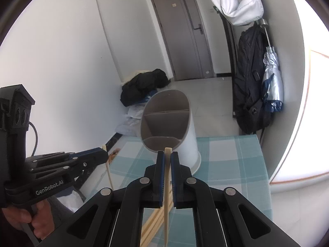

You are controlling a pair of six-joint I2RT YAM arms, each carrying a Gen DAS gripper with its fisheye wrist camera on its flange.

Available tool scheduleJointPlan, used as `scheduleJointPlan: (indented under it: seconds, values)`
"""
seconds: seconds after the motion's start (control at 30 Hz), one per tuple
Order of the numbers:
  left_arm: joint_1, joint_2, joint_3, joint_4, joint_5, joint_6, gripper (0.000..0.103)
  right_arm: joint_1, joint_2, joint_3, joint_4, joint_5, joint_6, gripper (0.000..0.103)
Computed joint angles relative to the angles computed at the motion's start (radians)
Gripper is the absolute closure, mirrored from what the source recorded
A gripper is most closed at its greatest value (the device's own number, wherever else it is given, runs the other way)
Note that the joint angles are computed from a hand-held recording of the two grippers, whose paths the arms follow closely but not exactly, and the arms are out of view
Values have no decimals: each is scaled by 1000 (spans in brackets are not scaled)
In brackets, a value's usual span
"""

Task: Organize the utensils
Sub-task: 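Carry both held chopsticks upright over the white utensil holder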

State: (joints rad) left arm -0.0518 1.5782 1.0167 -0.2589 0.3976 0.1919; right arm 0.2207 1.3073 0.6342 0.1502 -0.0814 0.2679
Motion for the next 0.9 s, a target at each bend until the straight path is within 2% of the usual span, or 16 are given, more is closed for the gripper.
scheduleJointPlan:
  seconds: [0.3,0.9]
  values:
    - [1,54,67,-83,2,7,100,8,-39,4,-45,-24,3,98]
    - [-21,119,234,-268,30,79,101,-31,-21,8,-27,-88,4,98]
